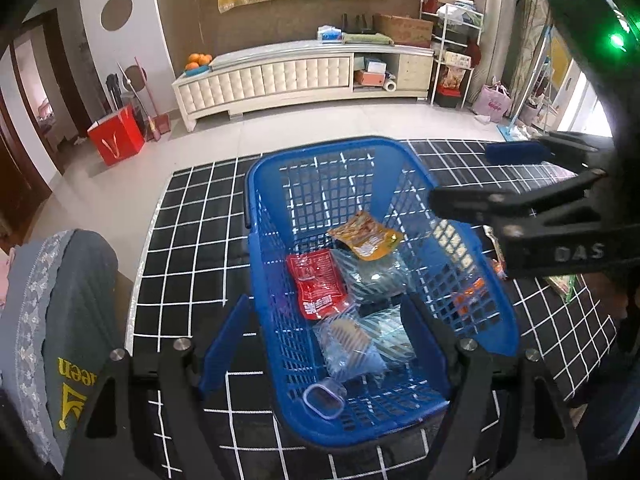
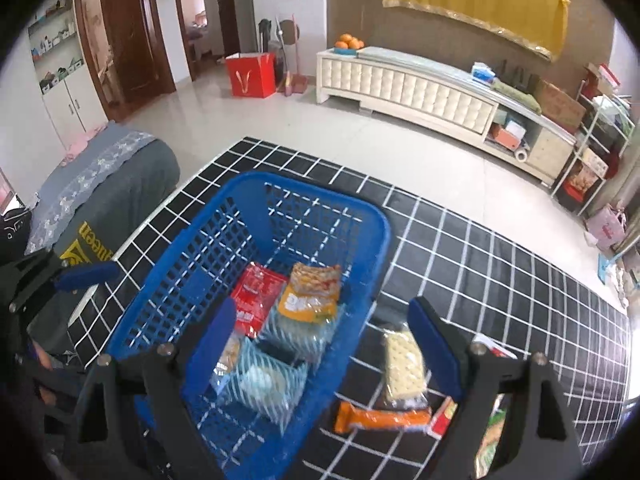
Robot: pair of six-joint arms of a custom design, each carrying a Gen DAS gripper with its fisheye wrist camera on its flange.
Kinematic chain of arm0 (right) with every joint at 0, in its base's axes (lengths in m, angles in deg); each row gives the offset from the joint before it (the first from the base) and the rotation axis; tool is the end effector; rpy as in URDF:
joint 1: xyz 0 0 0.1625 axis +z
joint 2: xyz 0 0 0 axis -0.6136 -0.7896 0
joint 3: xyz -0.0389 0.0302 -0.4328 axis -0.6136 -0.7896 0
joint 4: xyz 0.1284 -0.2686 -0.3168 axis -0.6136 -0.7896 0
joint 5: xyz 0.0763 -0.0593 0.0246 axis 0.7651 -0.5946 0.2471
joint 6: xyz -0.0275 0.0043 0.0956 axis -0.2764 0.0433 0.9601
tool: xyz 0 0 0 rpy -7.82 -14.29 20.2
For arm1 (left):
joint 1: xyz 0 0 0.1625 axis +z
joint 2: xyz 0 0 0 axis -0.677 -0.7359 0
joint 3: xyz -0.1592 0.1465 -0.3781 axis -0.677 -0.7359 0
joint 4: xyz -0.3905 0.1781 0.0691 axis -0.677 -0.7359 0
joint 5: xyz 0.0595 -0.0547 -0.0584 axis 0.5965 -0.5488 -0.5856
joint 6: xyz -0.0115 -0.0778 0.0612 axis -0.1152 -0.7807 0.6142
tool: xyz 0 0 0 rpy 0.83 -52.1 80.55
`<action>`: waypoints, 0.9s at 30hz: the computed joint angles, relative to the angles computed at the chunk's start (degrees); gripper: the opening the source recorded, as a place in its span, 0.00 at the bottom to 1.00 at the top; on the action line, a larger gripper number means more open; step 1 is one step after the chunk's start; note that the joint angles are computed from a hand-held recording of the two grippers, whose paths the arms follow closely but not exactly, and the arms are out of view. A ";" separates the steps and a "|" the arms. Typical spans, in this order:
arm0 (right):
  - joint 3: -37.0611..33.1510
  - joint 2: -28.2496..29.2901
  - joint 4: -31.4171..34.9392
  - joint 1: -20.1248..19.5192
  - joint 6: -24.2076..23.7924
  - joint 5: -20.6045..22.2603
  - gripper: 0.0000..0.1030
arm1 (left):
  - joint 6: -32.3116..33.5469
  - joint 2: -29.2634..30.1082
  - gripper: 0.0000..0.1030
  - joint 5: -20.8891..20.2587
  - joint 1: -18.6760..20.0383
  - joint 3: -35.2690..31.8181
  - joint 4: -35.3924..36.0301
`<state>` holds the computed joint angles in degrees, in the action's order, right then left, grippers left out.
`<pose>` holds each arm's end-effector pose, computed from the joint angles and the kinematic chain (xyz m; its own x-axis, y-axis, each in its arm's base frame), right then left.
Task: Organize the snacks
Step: 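Withdraw both tools from the basket toward the remaining snacks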
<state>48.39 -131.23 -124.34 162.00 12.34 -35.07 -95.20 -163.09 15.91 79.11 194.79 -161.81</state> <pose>0.4605 -0.5227 0.1172 -0.5361 -0.6820 0.4975 -0.8004 0.5979 -0.0429 -0.1685 -0.3940 0.3543 -0.6889 -0.0514 -0.7230 0.4006 0.8042 -0.4390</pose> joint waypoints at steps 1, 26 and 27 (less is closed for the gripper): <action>0.71 -0.87 -0.23 0.01 -0.09 0.06 0.88 | -0.72 0.00 0.74 0.12 -0.60 -0.16 0.69; 15.03 -20.67 -3.04 -4.24 3.17 -1.98 0.88 | -0.11 12.62 0.74 -2.00 -9.77 -2.83 -6.28; 15.44 -21.36 -2.90 -4.84 3.25 -2.03 0.88 | 0.71 13.47 0.74 -2.30 -9.74 -2.87 -7.71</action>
<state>63.83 -152.59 -127.24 157.16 15.58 -37.10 -94.49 -149.62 13.61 69.37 191.92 -169.52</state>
